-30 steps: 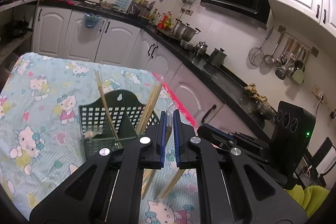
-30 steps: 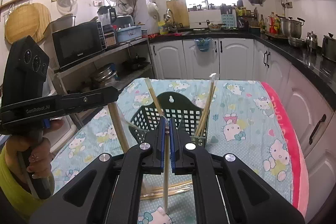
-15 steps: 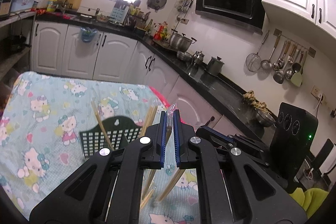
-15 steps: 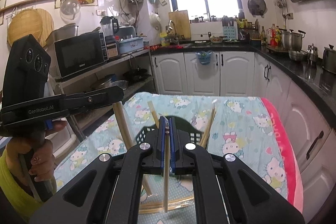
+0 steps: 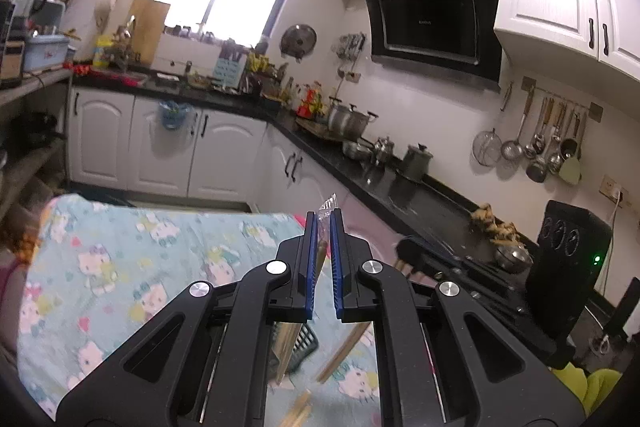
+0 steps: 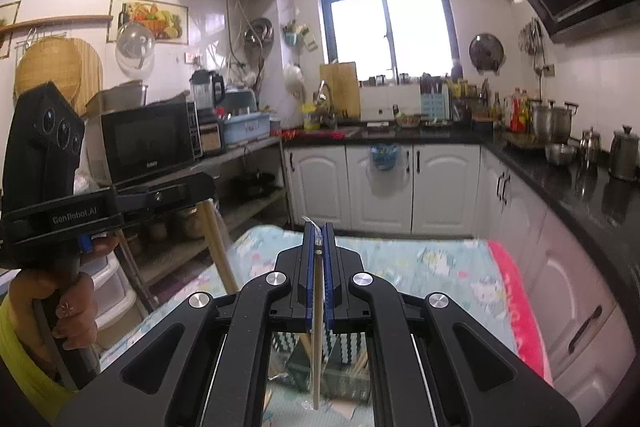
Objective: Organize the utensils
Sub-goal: 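Lower the chopsticks into the caddy and open both grippers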
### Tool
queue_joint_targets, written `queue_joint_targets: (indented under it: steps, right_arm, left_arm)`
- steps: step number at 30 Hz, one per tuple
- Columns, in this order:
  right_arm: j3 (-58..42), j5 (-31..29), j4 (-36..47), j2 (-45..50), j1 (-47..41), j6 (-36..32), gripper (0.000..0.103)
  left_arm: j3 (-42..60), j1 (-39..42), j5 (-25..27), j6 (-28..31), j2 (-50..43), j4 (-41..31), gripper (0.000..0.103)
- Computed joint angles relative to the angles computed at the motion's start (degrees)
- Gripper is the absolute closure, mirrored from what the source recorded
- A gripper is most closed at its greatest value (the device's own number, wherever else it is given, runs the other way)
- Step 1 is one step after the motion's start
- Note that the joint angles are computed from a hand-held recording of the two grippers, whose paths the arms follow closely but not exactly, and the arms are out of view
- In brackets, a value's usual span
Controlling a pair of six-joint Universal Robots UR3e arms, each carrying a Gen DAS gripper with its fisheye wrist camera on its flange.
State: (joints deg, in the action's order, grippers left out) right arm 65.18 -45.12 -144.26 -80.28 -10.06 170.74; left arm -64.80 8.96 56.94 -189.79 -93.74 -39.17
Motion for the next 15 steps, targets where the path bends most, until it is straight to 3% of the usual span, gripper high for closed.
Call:
queue_joint_targets:
  steps: [8, 15]
  right_arm:
    - [-13.42, 0.95, -0.55, 6.87, -1.51, 5.46, 0.099]
    - [-18.59, -0.42, -2.59, 10.74, -1.77, 7.84, 0.099]
  left_arm:
    - [7.29, 2.29, 1.69, -0.17, -3.07, -0.69, 0.099]
    - [8.94, 2.48, 4.54, -0.27, -5.39, 1.67, 0.099]
